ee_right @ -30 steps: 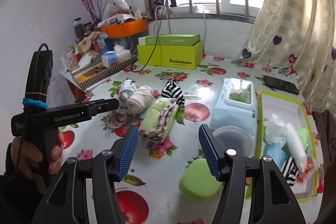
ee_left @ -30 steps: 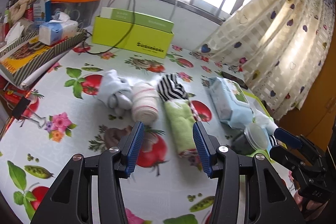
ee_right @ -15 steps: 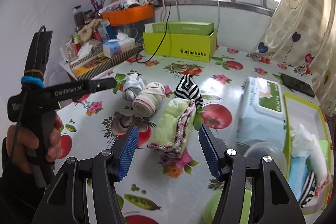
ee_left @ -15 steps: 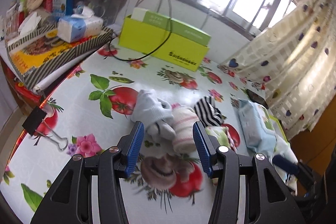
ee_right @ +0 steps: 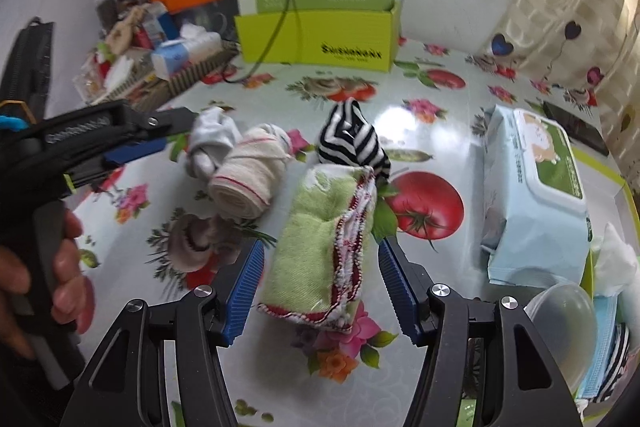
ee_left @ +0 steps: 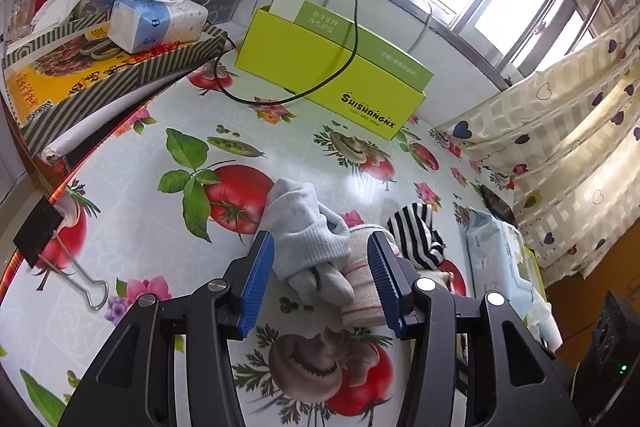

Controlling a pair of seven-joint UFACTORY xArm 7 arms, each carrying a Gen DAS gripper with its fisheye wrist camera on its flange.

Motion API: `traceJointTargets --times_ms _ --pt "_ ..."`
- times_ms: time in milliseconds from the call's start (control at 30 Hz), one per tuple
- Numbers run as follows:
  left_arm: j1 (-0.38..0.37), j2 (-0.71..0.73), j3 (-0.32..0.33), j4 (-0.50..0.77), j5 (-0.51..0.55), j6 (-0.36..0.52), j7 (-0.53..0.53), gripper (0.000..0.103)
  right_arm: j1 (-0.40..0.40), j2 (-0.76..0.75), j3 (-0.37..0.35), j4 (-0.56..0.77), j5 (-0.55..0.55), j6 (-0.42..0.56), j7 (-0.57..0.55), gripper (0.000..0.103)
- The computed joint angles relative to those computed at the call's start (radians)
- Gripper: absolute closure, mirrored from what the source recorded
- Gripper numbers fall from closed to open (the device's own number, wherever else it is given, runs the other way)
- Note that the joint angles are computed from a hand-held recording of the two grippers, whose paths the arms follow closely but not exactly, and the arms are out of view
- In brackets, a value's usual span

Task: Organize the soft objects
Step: 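Grasp the white sock with the left tool while the right tool grasps the green red-trimmed towel, then lift the white sock and green towel off the table with both tools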

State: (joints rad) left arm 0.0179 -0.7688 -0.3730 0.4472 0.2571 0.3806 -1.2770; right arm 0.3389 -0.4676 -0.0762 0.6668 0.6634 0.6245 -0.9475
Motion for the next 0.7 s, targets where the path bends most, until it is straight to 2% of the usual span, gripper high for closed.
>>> traceJointTargets --times_ms 133,367,700 --pt "0.010 0.026 0.010 -0.008 -0.003 -0.032 -0.002 0.053 -0.004 0.030 0.022 0.003 -0.023 -0.013 0.013 0.044" --pt "0.019 0.075 0.019 -0.011 -0.009 -0.059 0.002 0.053 0.011 0.036 0.023 -0.005 -0.013 -0.015 -0.025 0.071" --pt "0.024 0.146 0.023 0.001 0.000 -0.090 0.011 0.051 0.003 -0.019 -0.014 -0.018 0.035 0.013 -0.067 0.073"
